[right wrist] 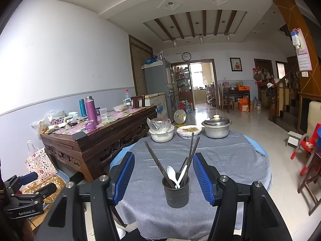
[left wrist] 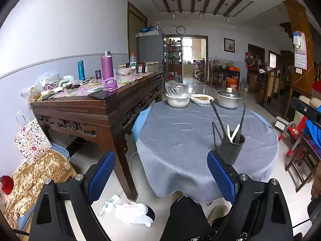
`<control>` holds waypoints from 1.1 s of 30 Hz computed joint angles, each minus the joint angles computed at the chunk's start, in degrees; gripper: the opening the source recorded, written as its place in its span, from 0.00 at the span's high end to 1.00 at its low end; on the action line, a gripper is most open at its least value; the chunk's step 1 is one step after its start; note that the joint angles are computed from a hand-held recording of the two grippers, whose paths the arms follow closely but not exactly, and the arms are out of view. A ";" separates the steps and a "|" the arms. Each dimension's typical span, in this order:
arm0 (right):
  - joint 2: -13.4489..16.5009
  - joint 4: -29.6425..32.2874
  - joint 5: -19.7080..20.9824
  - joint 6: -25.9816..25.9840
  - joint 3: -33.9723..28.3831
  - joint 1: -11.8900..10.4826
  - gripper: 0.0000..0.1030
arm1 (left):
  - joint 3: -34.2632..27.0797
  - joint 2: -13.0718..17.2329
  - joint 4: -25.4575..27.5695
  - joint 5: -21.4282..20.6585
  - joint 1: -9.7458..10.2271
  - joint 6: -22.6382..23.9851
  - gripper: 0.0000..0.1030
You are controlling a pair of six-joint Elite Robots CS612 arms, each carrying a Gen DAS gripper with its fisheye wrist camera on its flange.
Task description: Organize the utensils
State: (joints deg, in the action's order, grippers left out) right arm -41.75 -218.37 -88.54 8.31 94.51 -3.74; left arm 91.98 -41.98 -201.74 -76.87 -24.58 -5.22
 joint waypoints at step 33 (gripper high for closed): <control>0.94 -4.62 3.11 5.33 -0.23 -3.45 0.35 | -9.97 2.75 5.98 3.45 -4.32 7.31 0.07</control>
State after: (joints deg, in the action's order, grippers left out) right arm -40.81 -222.99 -85.44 13.64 94.28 -7.19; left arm 82.01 -39.23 -195.76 -73.42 -28.90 2.09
